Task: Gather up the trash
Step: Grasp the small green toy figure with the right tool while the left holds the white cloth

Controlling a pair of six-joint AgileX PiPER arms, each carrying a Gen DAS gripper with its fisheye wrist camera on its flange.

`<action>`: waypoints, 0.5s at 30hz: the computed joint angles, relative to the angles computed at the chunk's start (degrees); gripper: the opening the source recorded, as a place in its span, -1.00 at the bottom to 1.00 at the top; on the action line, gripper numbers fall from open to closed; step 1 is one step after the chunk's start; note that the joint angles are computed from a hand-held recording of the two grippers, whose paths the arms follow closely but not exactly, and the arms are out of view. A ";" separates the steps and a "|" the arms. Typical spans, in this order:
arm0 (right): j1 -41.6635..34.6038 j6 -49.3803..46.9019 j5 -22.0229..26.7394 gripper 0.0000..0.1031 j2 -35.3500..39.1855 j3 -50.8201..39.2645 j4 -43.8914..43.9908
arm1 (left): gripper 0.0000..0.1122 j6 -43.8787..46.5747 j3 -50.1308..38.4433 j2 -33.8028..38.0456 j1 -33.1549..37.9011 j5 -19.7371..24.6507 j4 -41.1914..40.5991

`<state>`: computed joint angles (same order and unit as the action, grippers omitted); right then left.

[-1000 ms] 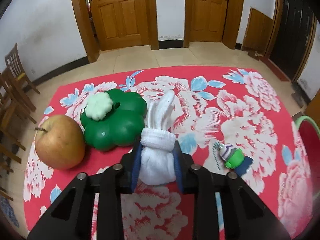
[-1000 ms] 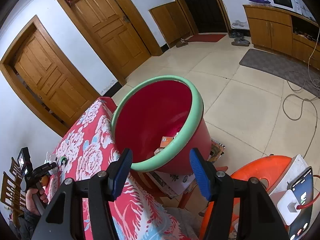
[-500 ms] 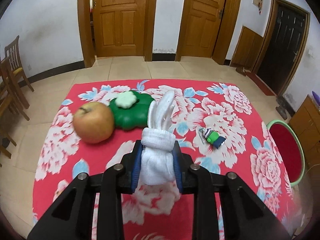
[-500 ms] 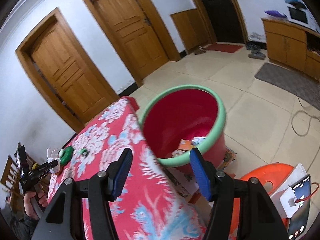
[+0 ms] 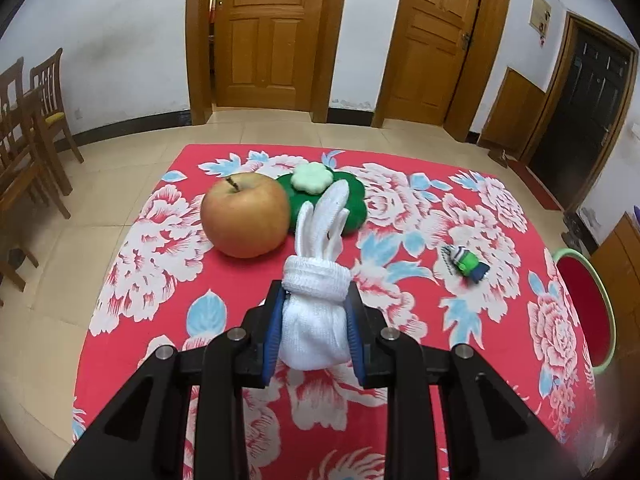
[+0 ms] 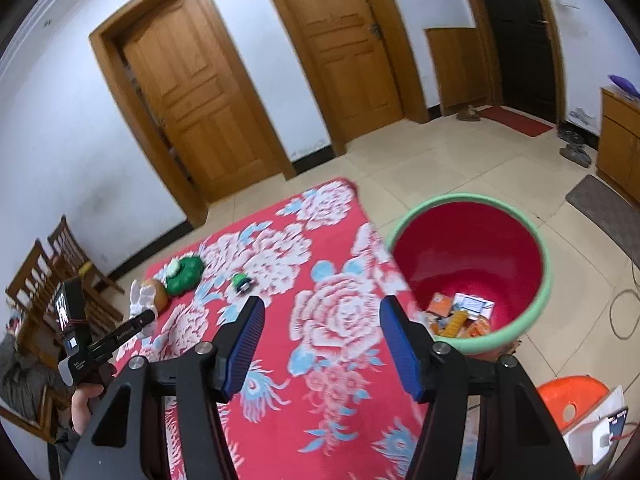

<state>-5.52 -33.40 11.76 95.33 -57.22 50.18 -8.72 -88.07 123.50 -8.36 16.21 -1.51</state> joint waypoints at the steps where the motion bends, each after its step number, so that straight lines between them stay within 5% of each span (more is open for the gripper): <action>1: 1.13 4.74 0.30 0.22 1.28 -1.70 -4.54 | -0.49 -0.39 0.28 0.09 0.11 -0.65 0.42; 5: 5.18 17.91 2.75 0.22 6.93 -9.43 -17.81 | -0.49 -4.92 0.76 0.85 0.00 -2.52 5.44; 15: 12.58 38.53 12.58 0.22 25.05 -33.61 -40.51 | -0.49 4.77 0.88 2.25 1.72 -3.63 -5.71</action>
